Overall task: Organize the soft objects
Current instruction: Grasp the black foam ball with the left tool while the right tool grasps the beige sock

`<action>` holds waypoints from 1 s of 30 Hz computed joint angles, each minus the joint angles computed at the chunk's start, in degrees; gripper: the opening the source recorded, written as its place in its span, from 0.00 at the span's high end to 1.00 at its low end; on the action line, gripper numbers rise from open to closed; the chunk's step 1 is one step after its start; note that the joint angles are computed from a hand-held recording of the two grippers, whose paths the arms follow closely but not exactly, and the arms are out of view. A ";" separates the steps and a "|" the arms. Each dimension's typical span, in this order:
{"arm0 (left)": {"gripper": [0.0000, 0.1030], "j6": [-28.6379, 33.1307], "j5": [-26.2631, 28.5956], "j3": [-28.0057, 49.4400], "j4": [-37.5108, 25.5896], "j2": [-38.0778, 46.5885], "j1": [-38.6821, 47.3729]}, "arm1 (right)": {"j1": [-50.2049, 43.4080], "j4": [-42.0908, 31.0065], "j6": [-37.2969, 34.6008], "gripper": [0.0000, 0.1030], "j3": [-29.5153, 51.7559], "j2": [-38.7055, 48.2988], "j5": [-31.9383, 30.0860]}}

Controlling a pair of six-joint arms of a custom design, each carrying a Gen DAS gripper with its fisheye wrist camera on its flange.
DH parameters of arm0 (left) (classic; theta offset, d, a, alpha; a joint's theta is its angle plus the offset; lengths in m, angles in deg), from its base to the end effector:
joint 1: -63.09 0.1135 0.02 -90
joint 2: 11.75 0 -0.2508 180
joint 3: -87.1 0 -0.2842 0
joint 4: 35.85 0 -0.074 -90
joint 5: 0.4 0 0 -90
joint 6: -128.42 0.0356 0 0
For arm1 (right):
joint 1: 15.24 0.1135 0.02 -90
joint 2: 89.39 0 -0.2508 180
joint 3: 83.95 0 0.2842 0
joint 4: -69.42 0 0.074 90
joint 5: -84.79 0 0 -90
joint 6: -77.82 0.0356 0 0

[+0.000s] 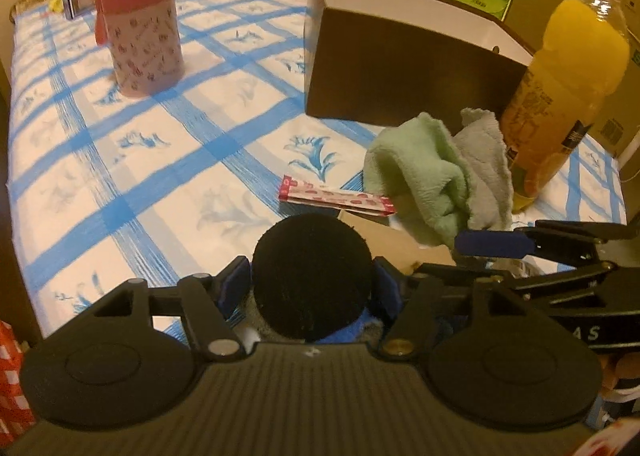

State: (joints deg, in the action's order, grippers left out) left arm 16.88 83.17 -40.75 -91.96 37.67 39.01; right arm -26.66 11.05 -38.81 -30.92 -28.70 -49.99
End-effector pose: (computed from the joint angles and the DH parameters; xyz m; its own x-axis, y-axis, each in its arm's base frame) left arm 0.1897 -0.0804 0.2297 -0.8081 -0.0385 -0.5878 0.0514 0.9895 -0.1354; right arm 0.2198 -0.0188 0.2036 -0.7379 -0.1755 -0.6517 -0.5266 0.7537 0.3933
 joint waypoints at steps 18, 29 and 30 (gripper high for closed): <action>0.45 1.15 2.44 -2.31 -0.75 -5.38 9.01 | 7.69 9.11 3.84 0.41 -0.66 5.02 2.37; 0.45 -2.56 -0.71 -1.51 -2.52 -6.27 4.21 | 8.59 9.22 -4.33 0.83 -3.15 -0.91 4.60; 0.45 -2.93 -1.11 -1.27 -2.86 -6.53 3.65 | 8.13 8.76 -4.34 0.83 -3.15 -1.45 4.07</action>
